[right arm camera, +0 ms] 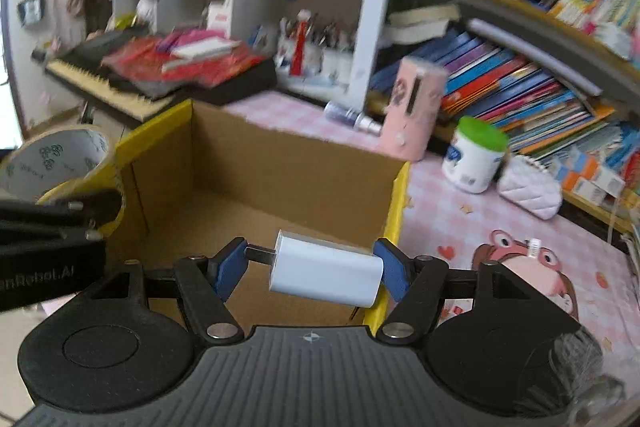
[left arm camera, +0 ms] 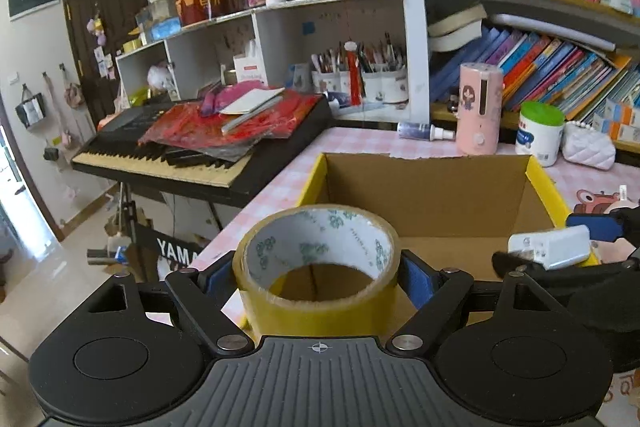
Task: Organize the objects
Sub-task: 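Lower both items into the yellow box and open both tools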
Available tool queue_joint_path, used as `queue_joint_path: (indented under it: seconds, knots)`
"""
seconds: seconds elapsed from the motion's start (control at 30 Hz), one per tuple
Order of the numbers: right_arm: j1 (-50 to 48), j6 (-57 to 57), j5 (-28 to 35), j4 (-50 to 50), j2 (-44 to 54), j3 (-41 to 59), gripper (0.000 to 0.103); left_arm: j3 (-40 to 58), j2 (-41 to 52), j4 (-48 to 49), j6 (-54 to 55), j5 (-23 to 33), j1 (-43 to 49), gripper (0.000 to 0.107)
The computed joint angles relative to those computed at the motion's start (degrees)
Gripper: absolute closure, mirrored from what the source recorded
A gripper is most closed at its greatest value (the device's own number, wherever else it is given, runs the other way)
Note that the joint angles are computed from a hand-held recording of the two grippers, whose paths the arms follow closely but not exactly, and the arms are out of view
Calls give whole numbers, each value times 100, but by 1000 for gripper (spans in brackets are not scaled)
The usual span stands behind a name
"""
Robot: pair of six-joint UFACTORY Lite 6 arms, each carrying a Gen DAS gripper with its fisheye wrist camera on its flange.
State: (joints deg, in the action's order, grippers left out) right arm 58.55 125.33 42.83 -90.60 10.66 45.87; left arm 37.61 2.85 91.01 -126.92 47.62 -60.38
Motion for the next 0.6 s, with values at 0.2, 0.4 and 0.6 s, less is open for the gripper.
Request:
queue_joint_path:
  seconds: [0.2,0.4,0.6]
  knots:
    - [-639,-585,-987,-750,233,101,36,703,765,-69,291,-202,224,23]
    - [-1212,-625,-1843,-1698,139,39,36,1122,1290,-220,276,-522,379,24]
    - [-1562,-789,-2313,-2088,162,125,36,1215,1434,-343,238,-631,477,24]
